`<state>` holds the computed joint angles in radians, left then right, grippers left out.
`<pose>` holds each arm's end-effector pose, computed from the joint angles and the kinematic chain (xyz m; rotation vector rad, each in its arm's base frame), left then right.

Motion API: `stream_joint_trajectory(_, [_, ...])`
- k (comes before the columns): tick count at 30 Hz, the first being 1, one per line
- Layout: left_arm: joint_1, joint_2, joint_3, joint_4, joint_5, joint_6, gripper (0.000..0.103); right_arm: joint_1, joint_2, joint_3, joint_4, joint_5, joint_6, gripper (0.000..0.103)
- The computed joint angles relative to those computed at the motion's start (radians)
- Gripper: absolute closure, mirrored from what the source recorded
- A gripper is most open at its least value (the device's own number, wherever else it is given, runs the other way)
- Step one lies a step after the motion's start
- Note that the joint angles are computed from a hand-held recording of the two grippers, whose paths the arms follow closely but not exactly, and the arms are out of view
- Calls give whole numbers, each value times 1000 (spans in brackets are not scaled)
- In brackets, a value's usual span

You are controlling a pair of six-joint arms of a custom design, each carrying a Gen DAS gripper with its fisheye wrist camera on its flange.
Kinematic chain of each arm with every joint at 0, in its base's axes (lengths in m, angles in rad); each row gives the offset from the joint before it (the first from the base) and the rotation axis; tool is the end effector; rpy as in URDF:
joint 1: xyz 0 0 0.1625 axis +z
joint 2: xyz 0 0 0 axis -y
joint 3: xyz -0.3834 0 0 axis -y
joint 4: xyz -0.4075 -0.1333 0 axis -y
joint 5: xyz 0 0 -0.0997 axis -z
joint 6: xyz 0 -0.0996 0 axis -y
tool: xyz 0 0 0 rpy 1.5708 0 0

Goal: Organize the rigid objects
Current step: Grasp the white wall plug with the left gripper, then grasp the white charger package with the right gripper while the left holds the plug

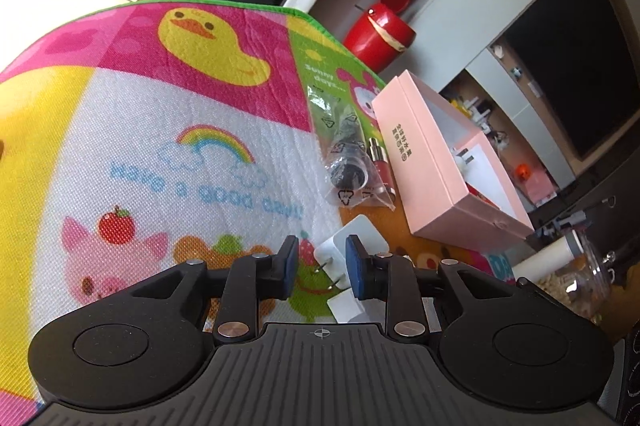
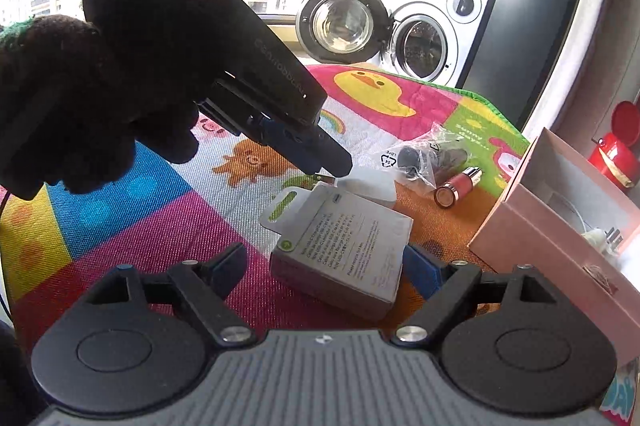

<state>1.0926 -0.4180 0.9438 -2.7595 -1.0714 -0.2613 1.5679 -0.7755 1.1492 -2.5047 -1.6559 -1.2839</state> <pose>-0.2237 -0.8248 0.1060 0.0567 2.7121 -1.1162 0.1225 -0.7907 0.2511 1.5789 -2.1735 0.5496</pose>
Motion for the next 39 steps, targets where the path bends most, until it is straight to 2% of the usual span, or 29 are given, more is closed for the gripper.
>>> stream_joint_trajectory(4, [-7,-15,30,-55,29,40,75,-5,27,-47,26,10,74,17])
stream_joint_trajectory(5, [-10,-14,31,-61,31,63,75,-11,25,-52,27,23,94,27])
stream_joint_trajectory(6, [-13,-9,27,-61,36,89,75,-15,25,-67,52,26,111,32])
stream_joint_trajectory(12, [-48,77,-82,-18,139,316,74,-45,0,-71,5,-8,110,33])
stream_joint_trajectory(16, [-46,132,-179,49,153,335,74,-73,-20,-69,-48,-34,145,33])
stream_joint_trajectory(17, [-44,138,-192,60,143,330,74,-78,-21,-74,-50,-39,158,31])
stream_joint_trajectory(20, [-40,141,-208,99,110,324,73,-96,-12,-105,-41,-51,231,17])
stream_joint_trajectory(23, [-46,136,-198,109,110,350,72,-105,3,-152,22,-40,310,16])
stream_joint_trajectory(26, [-56,132,-182,109,128,372,72,-104,8,-154,23,-43,304,11])
stream_joint_trajectory(39, [-93,158,-176,48,242,492,72,-100,8,-138,-12,-60,309,7])
